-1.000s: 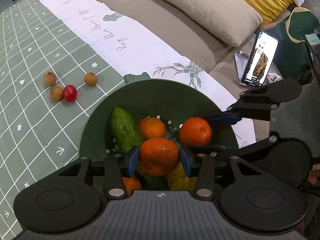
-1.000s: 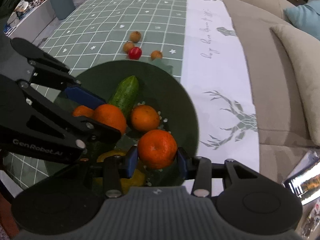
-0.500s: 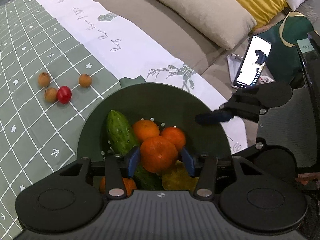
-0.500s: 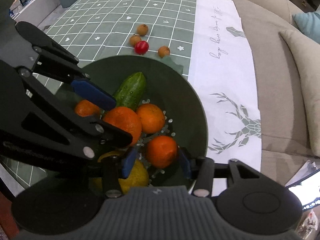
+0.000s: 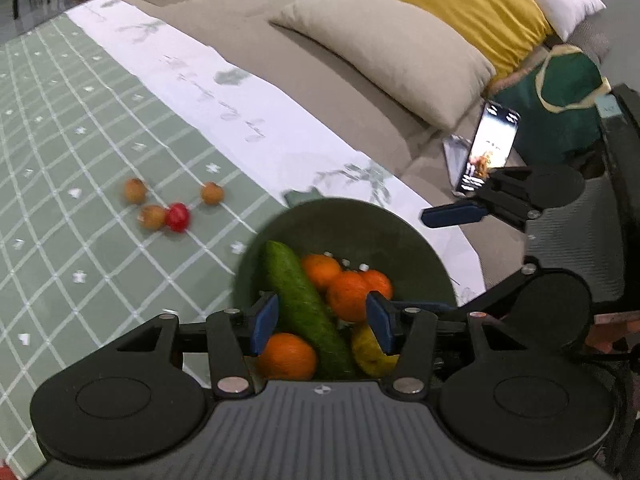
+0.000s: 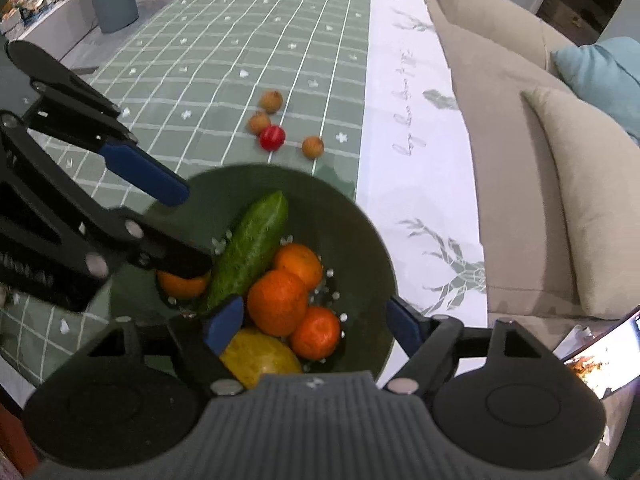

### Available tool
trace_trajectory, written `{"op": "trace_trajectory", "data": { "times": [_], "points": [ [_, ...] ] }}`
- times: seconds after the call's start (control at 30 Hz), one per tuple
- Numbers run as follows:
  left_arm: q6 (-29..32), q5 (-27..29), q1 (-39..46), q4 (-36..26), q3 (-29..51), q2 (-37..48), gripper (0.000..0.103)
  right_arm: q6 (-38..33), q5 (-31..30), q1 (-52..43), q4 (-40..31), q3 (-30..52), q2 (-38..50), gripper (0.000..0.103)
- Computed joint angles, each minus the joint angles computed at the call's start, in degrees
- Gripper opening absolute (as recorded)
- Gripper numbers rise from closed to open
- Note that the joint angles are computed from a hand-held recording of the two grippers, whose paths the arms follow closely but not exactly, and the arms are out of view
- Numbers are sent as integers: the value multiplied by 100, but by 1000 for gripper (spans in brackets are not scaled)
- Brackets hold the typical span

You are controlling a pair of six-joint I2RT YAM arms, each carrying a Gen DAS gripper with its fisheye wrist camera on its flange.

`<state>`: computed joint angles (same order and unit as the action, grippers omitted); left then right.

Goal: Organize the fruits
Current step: 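Move both open tools back to the small brown fruits on the mat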

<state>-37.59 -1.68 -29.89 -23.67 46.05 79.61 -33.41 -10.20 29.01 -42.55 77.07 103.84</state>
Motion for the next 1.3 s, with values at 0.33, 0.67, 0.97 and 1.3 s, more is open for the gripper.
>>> {"op": "trace_trajectory", "data": {
  "times": [0.33, 0.67, 0.97, 1.3],
  "points": [
    [555, -83, 923, -253, -439, -747, 60, 806, -59, 428, 78, 534, 212, 80],
    [1183, 274, 1828, 275, -920, -869, 60, 1034, 6, 772, 233, 1251, 926, 80],
    [1665, 508, 2386, 1005, -1227, -412, 60, 1600, -143, 767, 161, 1969, 1832, 69],
    [2073, 728, 2694, 1739, -932, 806, 56, 1562, -126, 911, -63, 3061, 2910, 48]
  ]
}}
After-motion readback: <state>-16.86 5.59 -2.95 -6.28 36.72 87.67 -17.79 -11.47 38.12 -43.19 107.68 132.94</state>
